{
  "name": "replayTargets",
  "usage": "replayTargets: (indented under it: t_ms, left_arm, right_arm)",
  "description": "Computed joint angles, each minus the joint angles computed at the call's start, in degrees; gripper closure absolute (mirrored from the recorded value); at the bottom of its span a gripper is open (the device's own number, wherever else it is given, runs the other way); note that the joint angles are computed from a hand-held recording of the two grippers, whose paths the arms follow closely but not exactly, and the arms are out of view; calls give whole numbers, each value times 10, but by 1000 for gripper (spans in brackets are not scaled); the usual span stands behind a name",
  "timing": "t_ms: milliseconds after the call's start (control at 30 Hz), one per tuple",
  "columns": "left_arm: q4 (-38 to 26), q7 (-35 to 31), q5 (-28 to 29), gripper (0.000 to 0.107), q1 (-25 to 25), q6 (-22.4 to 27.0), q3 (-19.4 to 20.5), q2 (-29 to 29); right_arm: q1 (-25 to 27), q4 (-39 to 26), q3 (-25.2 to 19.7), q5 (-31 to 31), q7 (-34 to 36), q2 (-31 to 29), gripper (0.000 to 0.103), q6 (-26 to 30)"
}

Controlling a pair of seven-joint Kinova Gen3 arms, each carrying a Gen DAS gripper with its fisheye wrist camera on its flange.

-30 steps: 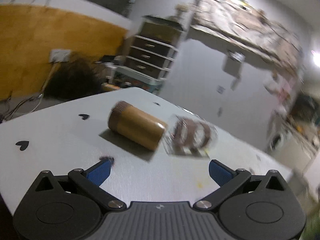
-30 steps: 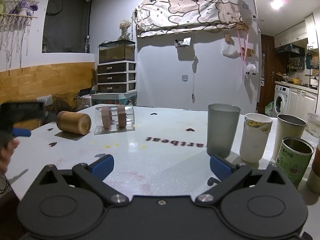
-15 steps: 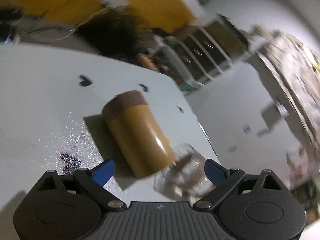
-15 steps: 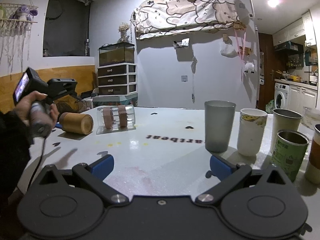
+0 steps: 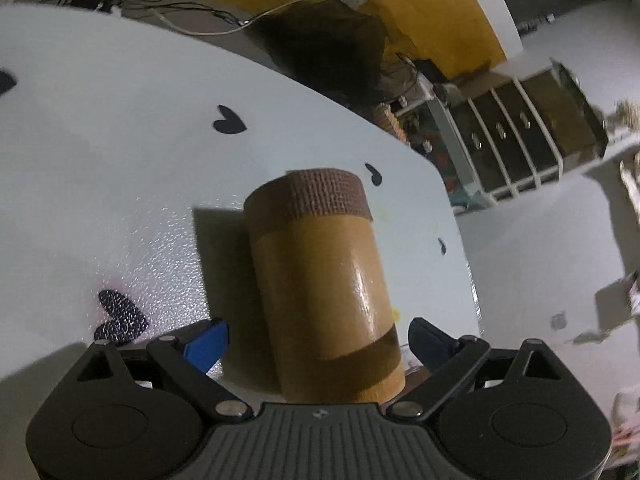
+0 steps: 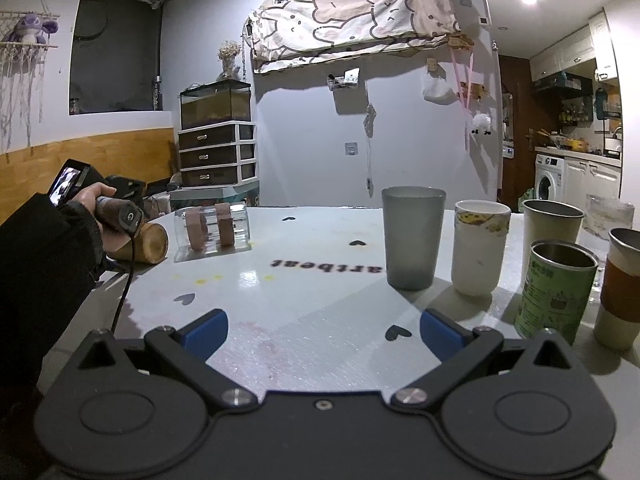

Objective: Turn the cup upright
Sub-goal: 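Reach the left gripper to the lying wooden cup and close around it, then lift the wooden cup with the left gripper and rotate it upright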

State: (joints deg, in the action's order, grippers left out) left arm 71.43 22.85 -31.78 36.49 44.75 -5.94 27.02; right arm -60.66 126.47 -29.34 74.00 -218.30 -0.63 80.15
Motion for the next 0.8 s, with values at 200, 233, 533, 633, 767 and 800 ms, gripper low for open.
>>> replayTargets:
  t_ms: [200,233,533,633,767,800]
  left_arm:
    - [54,-48,29,36,-9,-74,-3,-30]
    - [56,-72,41,37,-14,-72,3,-34]
    - [166,-281,69,38,-108,-117,123,-118]
    - [181,-351,60,38,-159,-110,203,-132]
    - [192,-444,61,38,-203,-103,288,-139]
    - [192,-468,61,38,-209,-102,304,-139]
  right_arm:
    - [0,4,-1,-1,-10,-2,0,2]
    - [0,4,-1,-1,-11,-2,0,3]
    - [-2,7,-2,9,-22,-2,0,7]
    - [-3,5,-3,12,-22,0,0,10]
    - [-5,3,-4,10,-26,-1,0,20]
    - [-7,5,-5,8,-29,-1,0,24]
